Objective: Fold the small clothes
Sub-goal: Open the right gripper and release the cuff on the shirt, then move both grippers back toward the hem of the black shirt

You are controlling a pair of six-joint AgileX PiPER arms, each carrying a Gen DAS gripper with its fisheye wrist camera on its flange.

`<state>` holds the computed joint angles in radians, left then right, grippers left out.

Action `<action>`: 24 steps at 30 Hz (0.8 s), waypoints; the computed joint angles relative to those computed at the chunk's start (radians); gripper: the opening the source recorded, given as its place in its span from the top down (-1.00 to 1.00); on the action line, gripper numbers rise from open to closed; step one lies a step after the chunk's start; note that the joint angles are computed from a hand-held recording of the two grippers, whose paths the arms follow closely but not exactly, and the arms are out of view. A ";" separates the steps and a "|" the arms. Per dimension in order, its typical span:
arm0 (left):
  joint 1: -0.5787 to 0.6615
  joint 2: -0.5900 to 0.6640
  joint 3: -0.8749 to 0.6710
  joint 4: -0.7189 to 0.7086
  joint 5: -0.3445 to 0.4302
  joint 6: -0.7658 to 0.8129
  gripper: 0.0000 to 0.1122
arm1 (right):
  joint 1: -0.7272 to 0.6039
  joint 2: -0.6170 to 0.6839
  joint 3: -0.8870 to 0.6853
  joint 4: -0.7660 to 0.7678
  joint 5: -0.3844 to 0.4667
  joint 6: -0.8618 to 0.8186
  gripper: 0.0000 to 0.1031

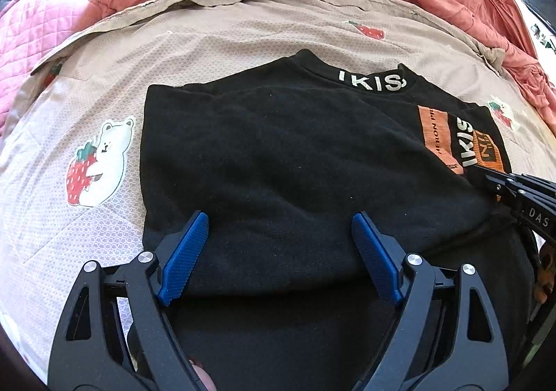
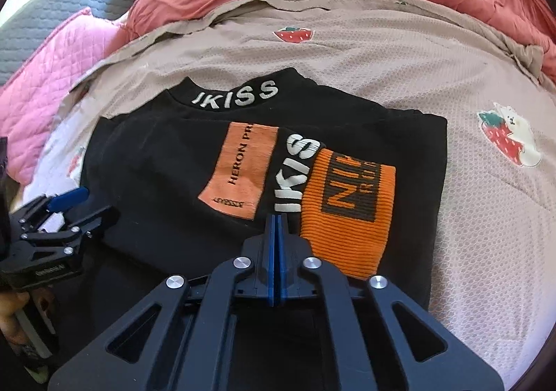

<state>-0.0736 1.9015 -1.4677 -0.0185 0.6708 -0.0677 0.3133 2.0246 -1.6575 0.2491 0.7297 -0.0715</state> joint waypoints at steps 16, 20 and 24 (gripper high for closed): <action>0.017 -0.032 -0.023 0.012 0.065 -0.034 -0.45 | -0.006 -0.073 0.052 0.027 -0.076 -0.008 0.05; 0.022 -0.049 -0.019 0.016 0.075 -0.047 -0.60 | -0.013 -0.083 0.060 0.037 -0.088 -0.004 -0.24; 0.016 -0.064 -0.022 0.042 0.088 -0.064 -0.67 | -0.011 -0.099 0.073 0.015 -0.117 0.024 -0.66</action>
